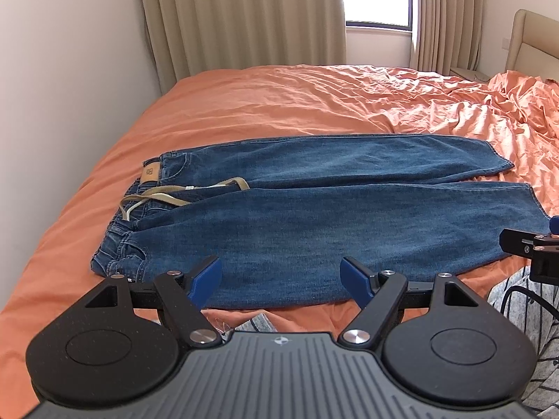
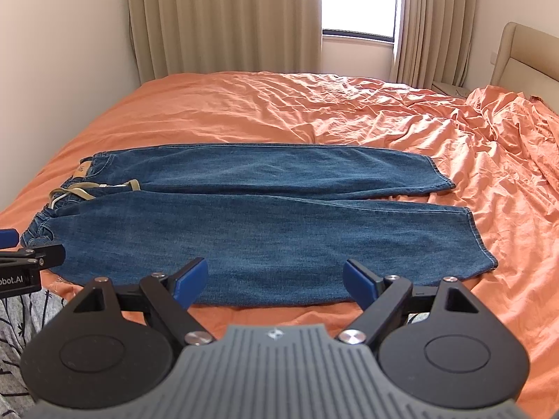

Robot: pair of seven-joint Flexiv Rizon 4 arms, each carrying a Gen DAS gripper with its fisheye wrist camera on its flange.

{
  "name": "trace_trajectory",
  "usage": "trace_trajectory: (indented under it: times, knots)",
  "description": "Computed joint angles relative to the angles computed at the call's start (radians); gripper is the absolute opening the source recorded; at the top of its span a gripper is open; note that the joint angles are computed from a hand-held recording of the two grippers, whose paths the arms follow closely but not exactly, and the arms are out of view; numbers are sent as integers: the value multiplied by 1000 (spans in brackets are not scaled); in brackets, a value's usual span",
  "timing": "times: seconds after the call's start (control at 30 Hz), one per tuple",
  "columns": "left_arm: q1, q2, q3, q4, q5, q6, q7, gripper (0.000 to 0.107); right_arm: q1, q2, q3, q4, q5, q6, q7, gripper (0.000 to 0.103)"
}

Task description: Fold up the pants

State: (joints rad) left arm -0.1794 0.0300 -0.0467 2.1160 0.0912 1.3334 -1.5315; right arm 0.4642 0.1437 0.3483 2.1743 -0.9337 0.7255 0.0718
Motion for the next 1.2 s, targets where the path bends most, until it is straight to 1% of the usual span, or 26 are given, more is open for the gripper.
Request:
trace_trajectory:
  times: [0.27,0.37,0.6,1.2]
  knots:
    - [3,8,0,-2,8,-21,-7,90,5,-1,3,-7,24,-2,-9,81]
    - [2,8,1,0,-9,-21,11,90,4,5,2,-5,34,0,-18,81]
    - [3,10,-1,0,-7,-24,8,90,3,12,7,1,48,-10,-16,81]
    - [4,13,-3,-4,3,-39,-4,90,3,12,9,0,61,-14,-20,81]
